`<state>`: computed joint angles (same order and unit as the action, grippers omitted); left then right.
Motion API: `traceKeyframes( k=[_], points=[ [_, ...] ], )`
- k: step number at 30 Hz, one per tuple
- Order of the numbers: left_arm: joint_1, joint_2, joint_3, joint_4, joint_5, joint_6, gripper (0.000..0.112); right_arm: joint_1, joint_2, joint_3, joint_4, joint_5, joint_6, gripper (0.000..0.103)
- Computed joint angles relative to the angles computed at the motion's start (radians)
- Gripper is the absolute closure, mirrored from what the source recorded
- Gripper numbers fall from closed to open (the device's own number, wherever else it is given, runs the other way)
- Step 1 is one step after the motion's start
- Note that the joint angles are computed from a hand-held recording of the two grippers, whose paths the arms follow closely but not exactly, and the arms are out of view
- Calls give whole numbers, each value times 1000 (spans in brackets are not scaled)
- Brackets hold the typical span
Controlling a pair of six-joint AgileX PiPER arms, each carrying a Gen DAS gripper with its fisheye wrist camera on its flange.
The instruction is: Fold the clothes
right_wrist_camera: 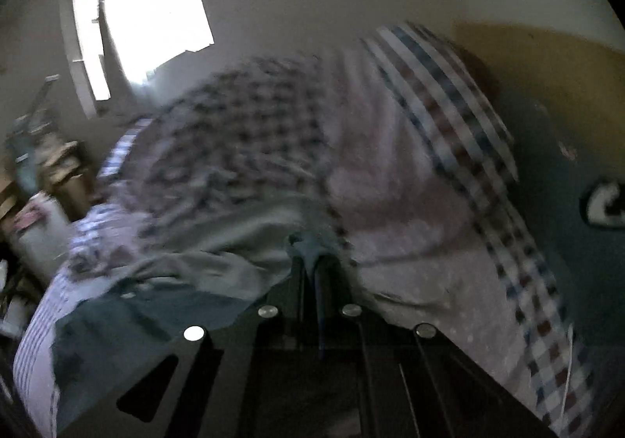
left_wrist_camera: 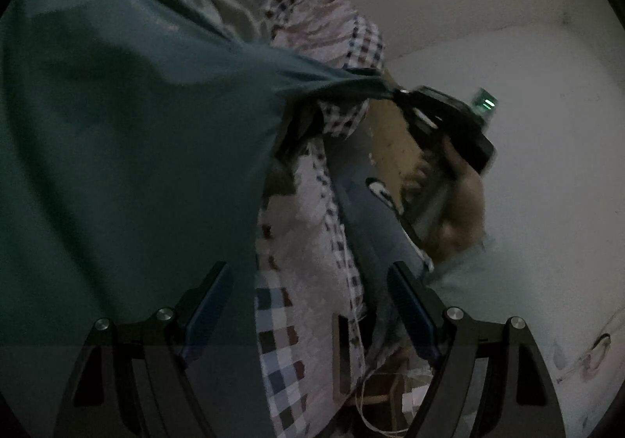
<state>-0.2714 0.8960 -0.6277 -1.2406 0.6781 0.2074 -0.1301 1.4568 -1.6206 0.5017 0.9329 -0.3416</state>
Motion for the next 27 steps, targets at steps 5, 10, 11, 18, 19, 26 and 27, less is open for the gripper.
traceKeyframes(
  k=[5,10,11,18,19,26,27],
  points=[
    [51,-70,-38,133,-7,-101,28,-30,-247,271,143,11,-140,100],
    [173,-86,-25,92,92,-75,28,-91,-438,654,90,-2,-128,97],
    [190,-80,-19,80,114,-72,28,-93,-437,707,44,3,-96,96],
    [146,-58,-54,168,109,-138,28,-298,-407,775,114,49,-206,54],
    [136,-58,-52,175,97,-141,28,-291,-391,747,111,36,-195,54],
    [138,-56,-27,153,80,-145,28,-4,-128,401,-112,-11,35,54],
    [148,-54,-22,134,90,-132,28,21,-79,347,-138,-10,54,53]
  ],
)
